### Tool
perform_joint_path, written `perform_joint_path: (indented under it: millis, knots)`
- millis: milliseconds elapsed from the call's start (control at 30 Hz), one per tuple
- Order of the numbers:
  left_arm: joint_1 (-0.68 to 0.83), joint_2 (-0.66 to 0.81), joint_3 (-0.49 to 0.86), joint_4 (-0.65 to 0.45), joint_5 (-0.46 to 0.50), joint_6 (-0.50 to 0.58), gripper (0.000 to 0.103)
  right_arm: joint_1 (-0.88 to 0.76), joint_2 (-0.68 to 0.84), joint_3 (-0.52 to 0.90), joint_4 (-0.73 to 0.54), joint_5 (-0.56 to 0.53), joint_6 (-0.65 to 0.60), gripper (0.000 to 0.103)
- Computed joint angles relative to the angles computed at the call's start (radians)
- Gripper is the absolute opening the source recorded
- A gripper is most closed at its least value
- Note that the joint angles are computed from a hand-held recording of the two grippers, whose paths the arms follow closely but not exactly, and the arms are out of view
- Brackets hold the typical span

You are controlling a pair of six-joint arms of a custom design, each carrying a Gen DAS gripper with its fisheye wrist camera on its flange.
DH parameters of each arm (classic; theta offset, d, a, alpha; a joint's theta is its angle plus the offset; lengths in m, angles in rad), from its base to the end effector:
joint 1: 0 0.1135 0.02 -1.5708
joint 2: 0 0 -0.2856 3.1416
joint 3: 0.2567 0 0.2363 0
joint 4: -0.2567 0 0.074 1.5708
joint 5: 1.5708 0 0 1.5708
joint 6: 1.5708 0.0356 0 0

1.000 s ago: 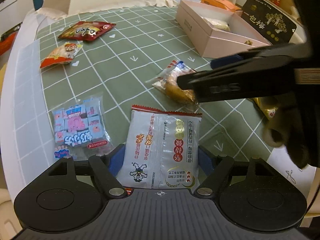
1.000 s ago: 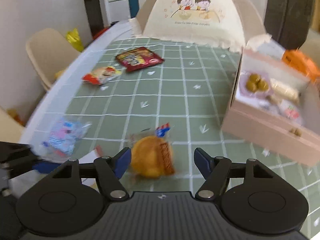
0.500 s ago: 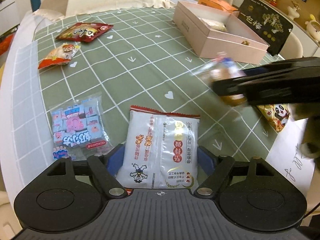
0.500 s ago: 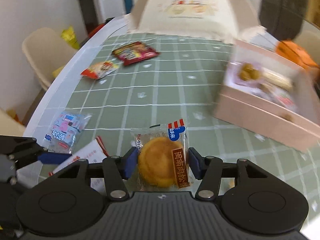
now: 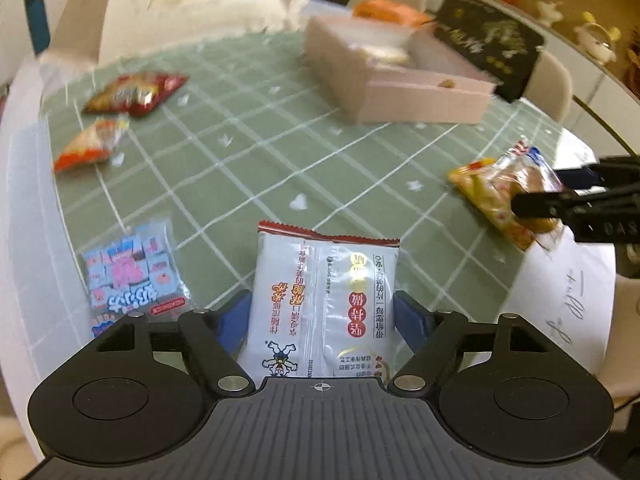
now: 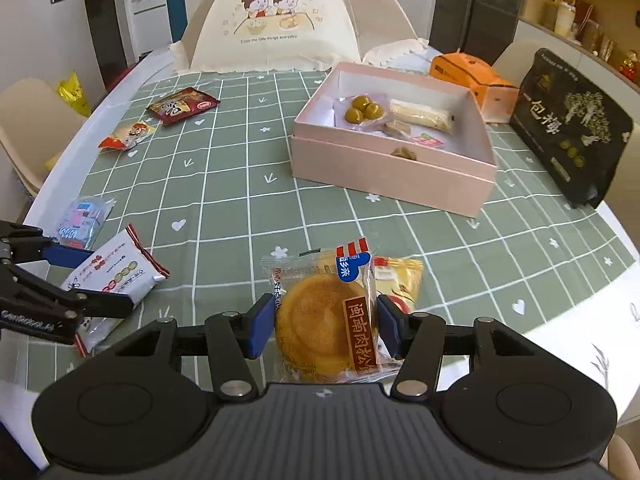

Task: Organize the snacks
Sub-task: 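Carry the pastry into the pink box with right tool while left drops white packet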

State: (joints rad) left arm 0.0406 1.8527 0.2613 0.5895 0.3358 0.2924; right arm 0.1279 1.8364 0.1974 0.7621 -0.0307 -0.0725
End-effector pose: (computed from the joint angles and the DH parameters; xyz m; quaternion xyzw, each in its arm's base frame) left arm 0.2130 -0.0031 0.0674 0.1654 0.9329 -0.1123 0.2994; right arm 0.2075 0.0278 0.0727 -0.0992 0.9351 0.0238 0.3395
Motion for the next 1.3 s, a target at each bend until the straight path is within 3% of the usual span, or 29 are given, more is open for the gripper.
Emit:
perform_joint_path:
  millis: [100,167,233,367,500,633,700,767,867,900,1000,1067,1167,1233,1267,1300]
  knots:
    - [-0.027,-0.179,0.005,-0.076,0.084,-0.049,0.081,-0.036,-0.055,-0.043,0.020,-0.010,-0.014,0.054]
    - [-0.067,-0.286,0.079,-0.123,0.131,-0.111,0.081,-0.084,-0.113,-0.052,-0.006,-0.041,-0.018,0.054]
    - [-0.120,-0.294,0.208,-0.147,0.144,-0.194,0.081,-0.145,-0.176,-0.037,-0.066,-0.093,-0.015,0.054]
    - [-0.223,-0.094,0.510,-0.153,0.076,-0.327,0.081,-0.209,-0.219,0.003,-0.132,-0.131,0.012,0.054]
    - [-0.274,0.208,0.862,-0.290,0.102,-0.432,0.081,-0.204,-0.222,0.008,-0.128,-0.098,0.030,0.054]
    - [-0.326,0.472,1.117,-0.413,0.013,-0.440,0.080,-0.206,-0.210,0.015,-0.137,-0.066,0.027,0.054]
    - [-0.313,0.488,1.045,-0.283,0.025,-0.460,0.078,-0.204,-0.184,0.041,-0.159,-0.035,0.029,0.054]
    - [-0.276,0.475,0.958,-0.151,0.109,-0.519,0.078,-0.222,-0.158,0.072,-0.190,-0.027,0.014,0.054]
    - [-0.231,0.445,0.912,-0.123,0.201,-0.523,0.078,-0.268,-0.118,0.145,-0.219,-0.079,-0.008,0.054]
    - [-0.222,0.428,0.901,-0.138,0.179,-0.486,0.078,-0.282,-0.100,0.195,-0.242,-0.106,-0.012,0.054]
    - [-0.257,0.377,0.887,-0.200,-0.026,-0.404,0.078,-0.268,-0.018,0.373,-0.234,-0.108,0.010,0.054]
    - [-0.270,0.364,0.866,-0.216,-0.089,-0.356,0.078,-0.260,0.077,0.519,-0.216,-0.120,0.041,0.057]
    - [-0.282,0.377,0.874,-0.266,-0.111,-0.298,0.076,-0.253,0.227,0.792,-0.420,-0.125,0.055,0.060]
    - [-0.283,0.392,0.882,-0.288,-0.127,-0.277,0.061,-0.251,0.296,0.863,-0.467,-0.082,0.082,0.059]
    - [-0.279,0.396,0.879,-0.293,-0.131,-0.268,0.047,-0.248,0.316,0.870,-0.473,-0.056,0.083,0.059]
    - [-0.275,0.407,0.880,-0.296,-0.136,-0.260,0.042,-0.242,0.331,0.862,-0.464,-0.030,0.077,0.059]
